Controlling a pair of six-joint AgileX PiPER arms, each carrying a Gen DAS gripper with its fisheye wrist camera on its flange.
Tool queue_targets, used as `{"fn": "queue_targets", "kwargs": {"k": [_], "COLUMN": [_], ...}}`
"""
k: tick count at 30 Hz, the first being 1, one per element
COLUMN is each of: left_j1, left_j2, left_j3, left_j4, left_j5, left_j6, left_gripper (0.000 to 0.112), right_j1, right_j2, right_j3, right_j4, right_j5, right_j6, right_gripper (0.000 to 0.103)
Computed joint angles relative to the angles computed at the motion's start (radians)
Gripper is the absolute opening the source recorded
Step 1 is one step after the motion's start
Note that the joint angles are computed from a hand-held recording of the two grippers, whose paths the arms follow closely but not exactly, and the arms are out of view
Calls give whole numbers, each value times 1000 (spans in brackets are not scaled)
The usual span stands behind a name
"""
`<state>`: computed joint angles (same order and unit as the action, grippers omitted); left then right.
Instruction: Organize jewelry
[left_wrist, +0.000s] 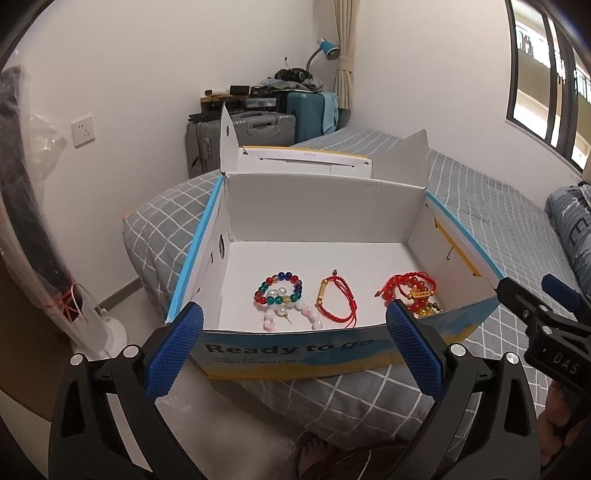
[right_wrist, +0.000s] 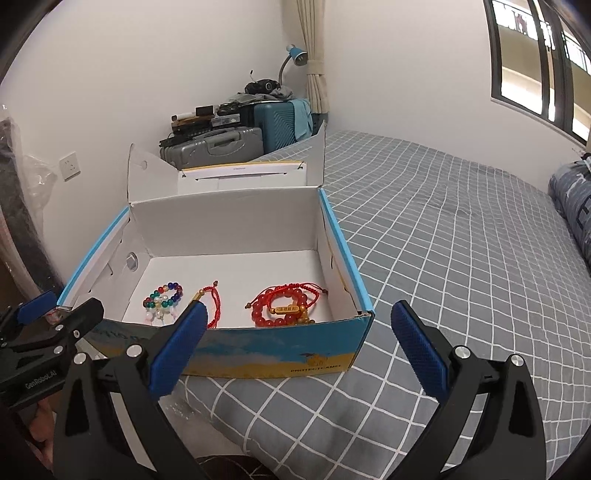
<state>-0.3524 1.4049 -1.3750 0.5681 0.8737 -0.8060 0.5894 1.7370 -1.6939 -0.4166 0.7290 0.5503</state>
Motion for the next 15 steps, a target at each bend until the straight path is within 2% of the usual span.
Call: {"fn": "queue_targets", "kwargs": {"k": [8, 15], "left_j1": [-4, 7], "left_j2": [7, 4], "left_j3": [-12, -1], "left_j4": [-42, -57], "left_j5": [17, -9], "left_j6": [31, 35], "left_gripper": [97, 97], "right_j1": [1, -3], "right_j2": [22, 29], "right_j3": [-15, -16], "right_j4": [9, 18], "right_j5": [7, 8], "right_j6": [-11, -22], "right_gripper": [96, 96]}}
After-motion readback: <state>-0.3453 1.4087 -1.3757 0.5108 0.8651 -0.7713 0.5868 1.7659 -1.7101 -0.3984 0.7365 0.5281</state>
